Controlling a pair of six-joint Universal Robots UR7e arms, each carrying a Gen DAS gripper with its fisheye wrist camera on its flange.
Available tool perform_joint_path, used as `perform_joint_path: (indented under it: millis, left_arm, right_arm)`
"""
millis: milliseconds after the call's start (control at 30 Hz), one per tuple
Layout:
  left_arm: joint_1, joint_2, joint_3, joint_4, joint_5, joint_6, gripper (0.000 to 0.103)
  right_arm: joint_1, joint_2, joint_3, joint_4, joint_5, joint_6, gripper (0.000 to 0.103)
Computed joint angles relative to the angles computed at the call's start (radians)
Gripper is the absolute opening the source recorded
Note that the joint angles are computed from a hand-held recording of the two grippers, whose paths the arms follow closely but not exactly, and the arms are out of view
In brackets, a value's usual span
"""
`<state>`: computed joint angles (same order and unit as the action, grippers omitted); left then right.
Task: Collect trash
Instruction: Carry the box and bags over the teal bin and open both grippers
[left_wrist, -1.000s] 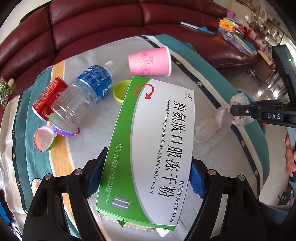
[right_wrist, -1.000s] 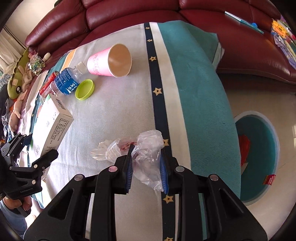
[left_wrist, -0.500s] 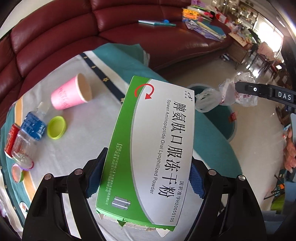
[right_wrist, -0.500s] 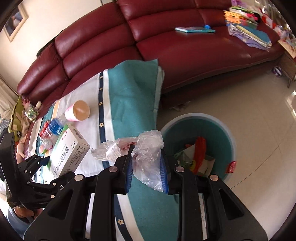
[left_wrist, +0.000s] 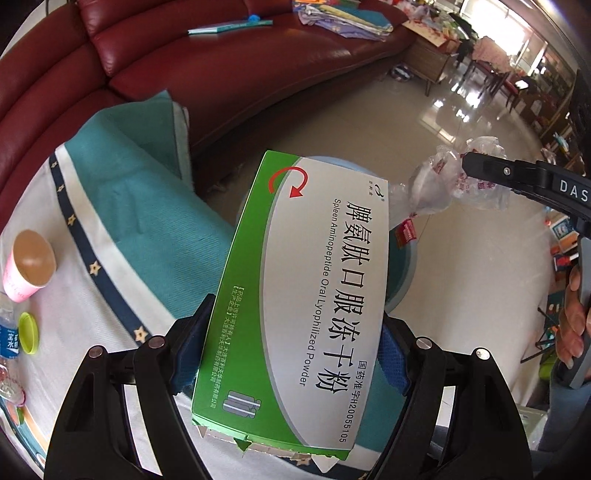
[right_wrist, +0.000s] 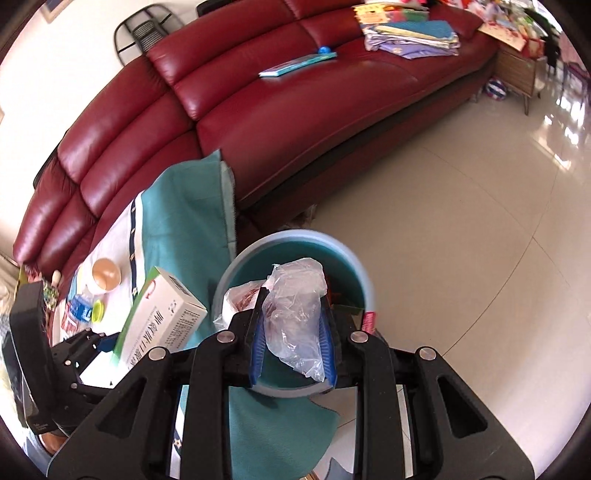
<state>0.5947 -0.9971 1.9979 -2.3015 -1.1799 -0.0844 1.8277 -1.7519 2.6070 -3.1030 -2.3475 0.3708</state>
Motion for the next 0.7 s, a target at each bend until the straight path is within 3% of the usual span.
perform_joint_path:
  millis: [167,400,700]
  left_arm:
    - [-0.006,0.089,-0.052,-0.013,-0.030,-0.011,0.079]
    - [-0.008,0.180,-0.124,-0.019,-0.067,-0.051,0.079]
    - [-0.010,0.175,-0.115,-0.036,-0.045,-0.098,0.091]
  right_arm:
    - [-0.054,-0.052,0.006,0.017,0.016,-0.027,0.024]
    - [-0.010,-0.021,-0.026,-0.007,-0.109,-0.036,0.024]
    - [-0.013,-0.005,-0.059,0.043,-0.113,-0.053,0.024]
